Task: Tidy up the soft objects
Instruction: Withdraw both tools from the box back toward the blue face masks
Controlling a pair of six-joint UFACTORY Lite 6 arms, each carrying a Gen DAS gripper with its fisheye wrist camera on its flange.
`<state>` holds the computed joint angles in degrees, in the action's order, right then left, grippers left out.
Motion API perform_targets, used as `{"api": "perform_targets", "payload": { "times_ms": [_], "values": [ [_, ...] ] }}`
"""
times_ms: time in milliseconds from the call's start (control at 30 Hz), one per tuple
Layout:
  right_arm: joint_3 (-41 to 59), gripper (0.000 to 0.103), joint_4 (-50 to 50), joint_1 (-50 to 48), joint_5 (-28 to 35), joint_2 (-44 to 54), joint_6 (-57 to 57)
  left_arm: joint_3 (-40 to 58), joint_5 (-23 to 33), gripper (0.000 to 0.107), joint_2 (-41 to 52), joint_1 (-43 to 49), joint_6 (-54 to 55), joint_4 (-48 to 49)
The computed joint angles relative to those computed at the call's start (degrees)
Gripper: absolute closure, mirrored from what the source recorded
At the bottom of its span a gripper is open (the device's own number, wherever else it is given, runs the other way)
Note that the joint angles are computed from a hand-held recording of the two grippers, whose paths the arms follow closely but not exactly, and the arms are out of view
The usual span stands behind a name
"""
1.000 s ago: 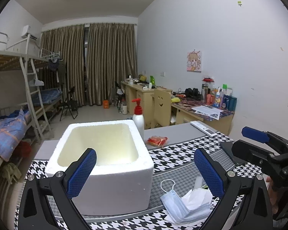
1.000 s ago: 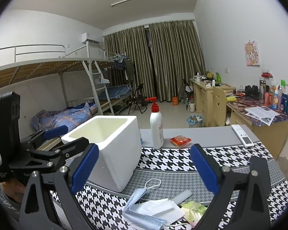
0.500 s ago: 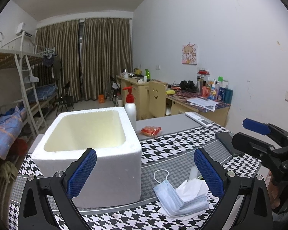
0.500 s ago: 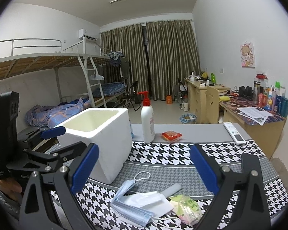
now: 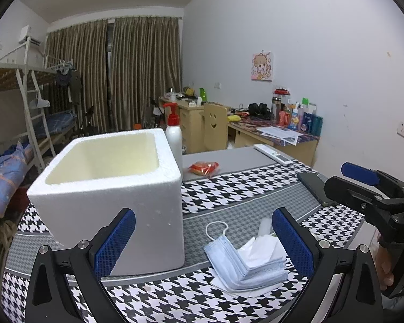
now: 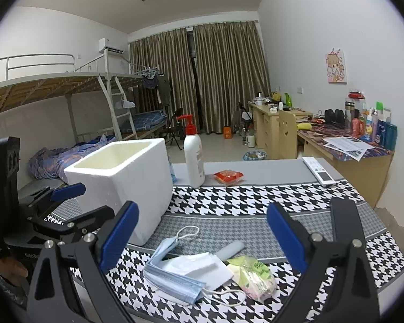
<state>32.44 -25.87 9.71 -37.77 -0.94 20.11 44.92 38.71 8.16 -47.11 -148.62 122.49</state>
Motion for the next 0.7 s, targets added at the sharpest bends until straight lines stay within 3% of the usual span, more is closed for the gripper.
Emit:
{"api": "perform_targets", "payload": {
  "times_ms": [700],
  "values": [
    [-1.08, 0.005, 0.44, -2.02, -0.10, 2.82, -1.81, 0.62, -1.69, 0.005, 5.13, 0.02, -6.66, 3.49]
  ]
}}
